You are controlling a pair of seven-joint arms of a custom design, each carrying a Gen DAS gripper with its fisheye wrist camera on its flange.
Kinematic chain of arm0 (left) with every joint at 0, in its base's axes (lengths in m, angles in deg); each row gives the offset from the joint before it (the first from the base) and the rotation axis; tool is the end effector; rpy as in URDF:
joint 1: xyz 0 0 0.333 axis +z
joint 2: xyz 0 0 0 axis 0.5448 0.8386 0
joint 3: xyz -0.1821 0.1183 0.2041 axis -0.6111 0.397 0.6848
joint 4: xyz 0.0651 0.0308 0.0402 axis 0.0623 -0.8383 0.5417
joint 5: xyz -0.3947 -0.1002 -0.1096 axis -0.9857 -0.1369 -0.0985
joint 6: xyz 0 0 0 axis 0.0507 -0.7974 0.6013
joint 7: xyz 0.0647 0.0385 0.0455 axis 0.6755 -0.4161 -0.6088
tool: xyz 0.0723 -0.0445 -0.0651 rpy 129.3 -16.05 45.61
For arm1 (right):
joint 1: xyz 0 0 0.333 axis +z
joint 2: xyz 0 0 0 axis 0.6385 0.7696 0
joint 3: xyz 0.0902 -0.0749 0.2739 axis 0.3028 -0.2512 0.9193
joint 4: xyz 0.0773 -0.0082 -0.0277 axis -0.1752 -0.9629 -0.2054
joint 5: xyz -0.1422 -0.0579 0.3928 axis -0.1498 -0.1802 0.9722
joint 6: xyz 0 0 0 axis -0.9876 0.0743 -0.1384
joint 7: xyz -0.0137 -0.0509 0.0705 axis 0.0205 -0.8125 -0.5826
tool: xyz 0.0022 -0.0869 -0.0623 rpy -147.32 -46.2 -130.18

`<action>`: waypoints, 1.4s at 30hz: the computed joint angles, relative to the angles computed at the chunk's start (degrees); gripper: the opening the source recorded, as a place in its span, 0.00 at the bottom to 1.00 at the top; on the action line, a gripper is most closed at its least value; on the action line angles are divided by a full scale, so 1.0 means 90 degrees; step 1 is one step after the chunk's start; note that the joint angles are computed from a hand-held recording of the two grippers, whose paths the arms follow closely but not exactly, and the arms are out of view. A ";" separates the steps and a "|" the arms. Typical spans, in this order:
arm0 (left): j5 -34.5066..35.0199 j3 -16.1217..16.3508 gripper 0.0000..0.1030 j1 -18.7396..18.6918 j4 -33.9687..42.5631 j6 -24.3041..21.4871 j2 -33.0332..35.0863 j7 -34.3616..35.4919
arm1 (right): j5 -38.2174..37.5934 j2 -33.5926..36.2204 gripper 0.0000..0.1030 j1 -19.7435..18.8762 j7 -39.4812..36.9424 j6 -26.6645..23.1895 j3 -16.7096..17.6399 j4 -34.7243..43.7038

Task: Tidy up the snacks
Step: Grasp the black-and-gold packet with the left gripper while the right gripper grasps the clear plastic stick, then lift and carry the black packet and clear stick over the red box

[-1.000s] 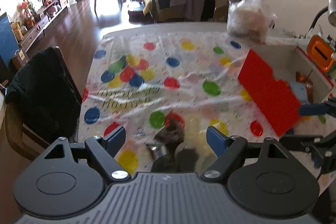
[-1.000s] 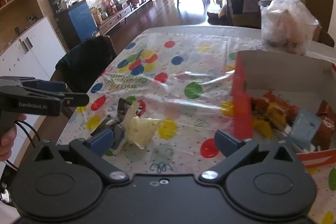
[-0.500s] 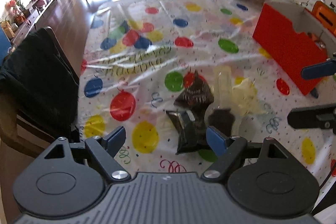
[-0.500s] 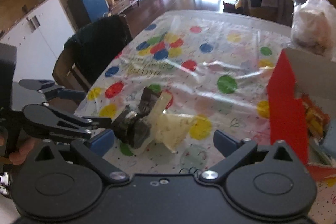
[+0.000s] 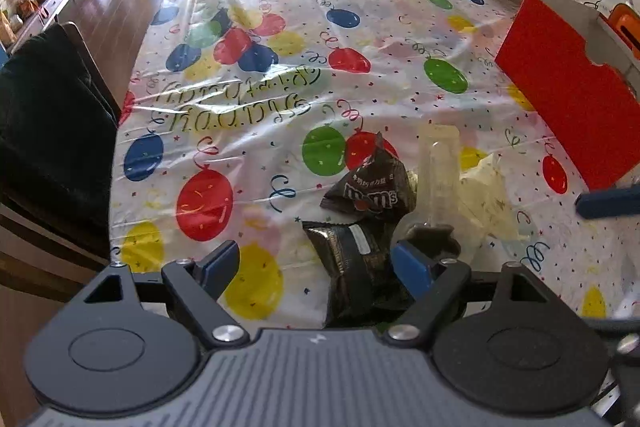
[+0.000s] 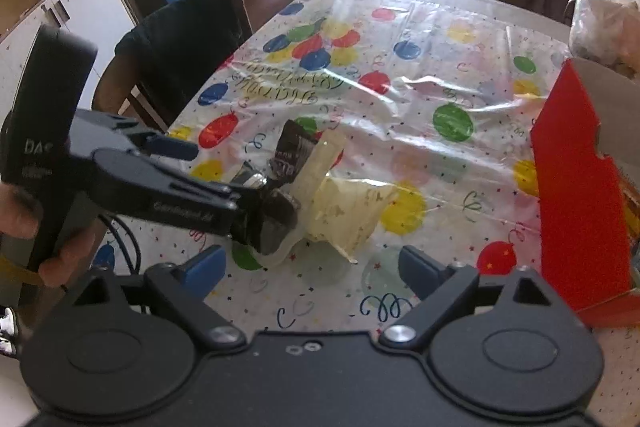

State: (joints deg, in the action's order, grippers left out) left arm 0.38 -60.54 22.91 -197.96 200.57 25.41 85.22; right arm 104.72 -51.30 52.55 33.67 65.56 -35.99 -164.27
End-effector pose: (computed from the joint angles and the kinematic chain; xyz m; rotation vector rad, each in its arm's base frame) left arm 0.4661 -0.1998 0.4818 -1.9489 1.9781 -0.5708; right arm 0.4651 0.0752 0.5076 -2.3456 1.2000 -0.1655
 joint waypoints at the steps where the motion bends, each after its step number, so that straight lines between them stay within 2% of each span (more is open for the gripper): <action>1: -0.0088 0.0042 0.81 -0.0035 0.0022 0.0011 0.0035 0.0051 | -0.0007 0.0031 0.87 -0.0007 0.0061 0.0024 0.0030 -0.0009; 6: -0.0436 0.0161 0.79 -0.0067 0.0140 -0.0025 0.0210 0.0164 | 0.0063 0.0313 0.76 0.0003 0.0508 0.0074 0.0125 0.0027; 8: -0.0717 0.0274 0.67 -0.0116 0.0173 -0.0087 0.0254 0.0312 | 0.0116 0.0452 0.71 0.0016 0.0690 0.0068 0.0150 0.0068; 12: -0.1098 0.0339 0.55 -0.0119 0.0158 -0.0141 0.0257 0.0452 | 0.0309 0.0588 0.59 0.0079 0.0886 0.0122 0.0156 0.0074; 14: -0.1260 0.0368 0.43 -0.0139 0.0131 -0.0134 0.0228 0.0535 | 0.0461 0.0672 0.54 0.0122 0.0908 0.0019 0.0120 0.0151; 15: -0.1344 0.0383 0.40 -0.0148 0.0130 -0.0151 0.0225 0.0573 | 0.0531 0.0717 0.52 0.0132 0.0930 -0.0020 0.0116 0.0185; 23: -0.1541 0.0378 0.34 -0.0089 0.0036 -0.0121 0.0147 0.0573 | 0.0831 0.1048 0.32 0.0136 0.1168 -0.0107 0.0213 0.0419; 27: -0.1543 0.0363 0.34 -0.0067 -0.0014 -0.0107 0.0092 0.0534 | 0.0969 0.1081 0.13 0.0139 0.1118 -0.0213 0.0184 0.0433; 33: -0.1541 0.0361 0.32 -0.0044 -0.0159 -0.0093 -0.0097 0.0386 | 0.1004 0.0922 0.09 0.0116 0.0914 -0.0230 0.0173 0.0328; 42: -0.1429 0.0303 0.30 -0.0056 -0.0371 -0.0209 -0.0572 0.0068 | 0.1190 0.0439 0.08 0.0042 0.0298 -0.0479 -0.0065 0.0147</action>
State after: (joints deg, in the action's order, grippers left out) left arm -12.49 -57.82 22.40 -201.30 198.69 20.26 85.83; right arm 115.43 -47.35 52.93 36.35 61.26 -36.57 -162.94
